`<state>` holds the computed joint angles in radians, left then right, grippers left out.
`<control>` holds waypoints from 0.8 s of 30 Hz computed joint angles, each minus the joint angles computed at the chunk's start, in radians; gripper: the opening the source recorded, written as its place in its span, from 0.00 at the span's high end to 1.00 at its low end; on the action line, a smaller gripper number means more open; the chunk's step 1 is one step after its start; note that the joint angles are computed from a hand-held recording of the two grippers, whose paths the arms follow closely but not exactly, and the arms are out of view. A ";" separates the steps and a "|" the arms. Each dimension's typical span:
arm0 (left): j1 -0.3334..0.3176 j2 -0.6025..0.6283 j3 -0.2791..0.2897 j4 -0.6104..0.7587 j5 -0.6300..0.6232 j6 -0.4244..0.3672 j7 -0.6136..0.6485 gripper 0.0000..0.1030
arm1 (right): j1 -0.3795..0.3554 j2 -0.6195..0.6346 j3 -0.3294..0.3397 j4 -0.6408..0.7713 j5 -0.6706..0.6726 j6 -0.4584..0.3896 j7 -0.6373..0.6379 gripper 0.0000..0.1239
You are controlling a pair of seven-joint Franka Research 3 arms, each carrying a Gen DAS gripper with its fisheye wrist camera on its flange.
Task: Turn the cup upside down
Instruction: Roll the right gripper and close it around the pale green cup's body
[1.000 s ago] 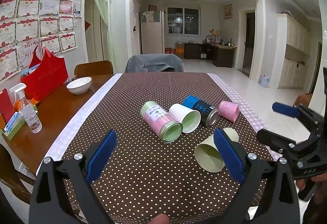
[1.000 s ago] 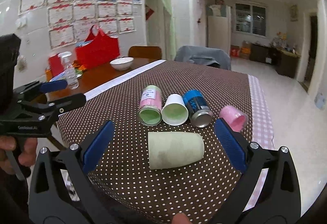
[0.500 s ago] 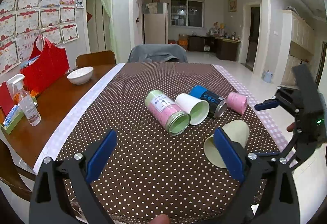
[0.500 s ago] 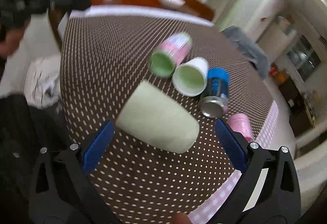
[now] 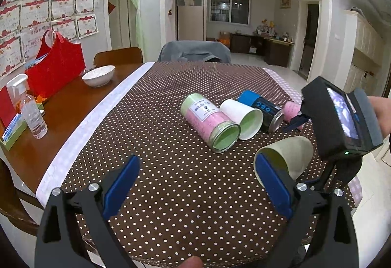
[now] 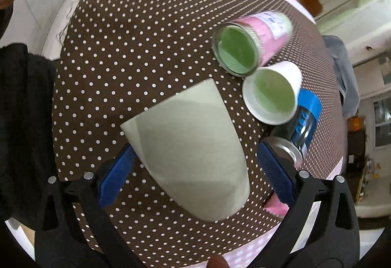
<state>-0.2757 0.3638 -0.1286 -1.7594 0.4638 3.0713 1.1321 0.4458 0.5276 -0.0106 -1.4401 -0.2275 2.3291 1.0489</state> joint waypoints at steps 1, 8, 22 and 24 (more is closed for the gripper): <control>0.004 0.000 -0.003 -0.001 -0.004 0.002 0.001 0.09 | -0.002 0.013 0.002 0.023 0.009 -0.018 0.000 0.22; 0.034 0.003 -0.034 -0.005 -0.041 0.012 0.032 0.09 | -0.054 -0.022 0.004 -0.020 0.131 0.025 0.126 0.22; 0.178 0.097 -0.219 0.054 -0.221 -0.007 0.308 0.09 | -0.062 -0.255 -0.011 -0.375 0.242 0.321 0.834 0.22; 0.185 0.123 -0.227 0.085 -0.237 -0.018 0.342 0.09 | -0.064 -0.251 -0.011 -0.353 0.220 0.297 0.894 0.22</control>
<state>-0.0906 0.4868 -0.3561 -1.6748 0.2263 3.0537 1.4744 0.3818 0.2762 -0.0218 -1.7934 -0.0079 2.6265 1.9427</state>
